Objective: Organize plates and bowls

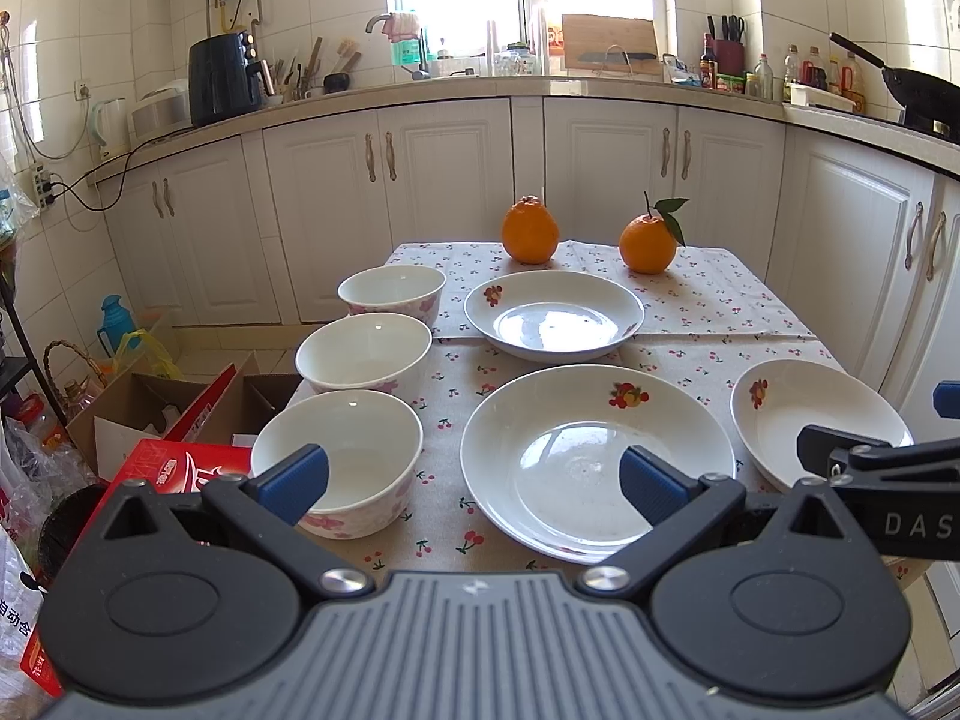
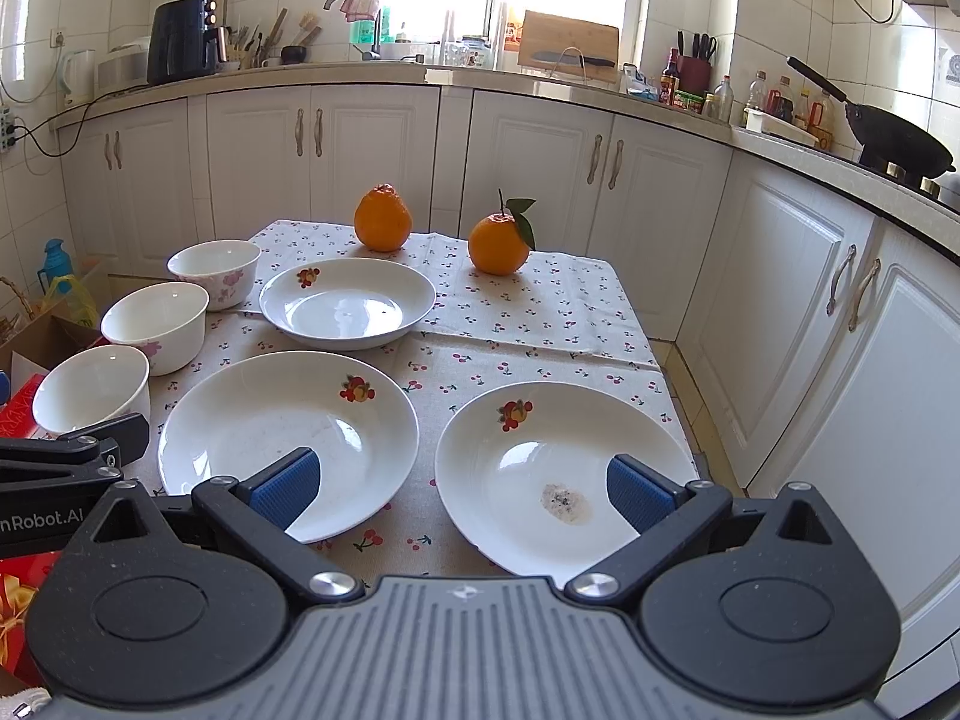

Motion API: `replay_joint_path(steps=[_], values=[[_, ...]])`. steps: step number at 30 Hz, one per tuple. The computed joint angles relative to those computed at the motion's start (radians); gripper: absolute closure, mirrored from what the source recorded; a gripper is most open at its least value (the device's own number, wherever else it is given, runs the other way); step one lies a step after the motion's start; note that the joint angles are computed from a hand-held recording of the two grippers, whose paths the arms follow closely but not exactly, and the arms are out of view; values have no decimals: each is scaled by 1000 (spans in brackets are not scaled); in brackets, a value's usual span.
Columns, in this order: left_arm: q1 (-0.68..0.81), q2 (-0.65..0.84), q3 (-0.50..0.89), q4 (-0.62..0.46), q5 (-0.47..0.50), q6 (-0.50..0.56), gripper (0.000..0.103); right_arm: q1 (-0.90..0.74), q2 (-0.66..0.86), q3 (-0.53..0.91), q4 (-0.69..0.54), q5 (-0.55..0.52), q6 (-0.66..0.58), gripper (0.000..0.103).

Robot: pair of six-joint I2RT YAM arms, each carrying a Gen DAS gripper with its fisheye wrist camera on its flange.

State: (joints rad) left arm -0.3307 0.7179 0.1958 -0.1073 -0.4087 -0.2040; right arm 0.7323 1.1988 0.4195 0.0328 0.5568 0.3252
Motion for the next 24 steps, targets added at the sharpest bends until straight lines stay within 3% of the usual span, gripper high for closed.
replay_joint_path(steps=[12, 21, 24], values=[[32, 51, 19, 59, 67, 69, 1, -46, -37, -22, 30, -48, -63, 0], [51, 193, 63, 199, 139, 181, 1, -241, -106, -91, 129, -240, -231, 0], [76, 243, 87, 232, 203, 200, 1, -338, -136, -128, 163, -325, -289, 0]])
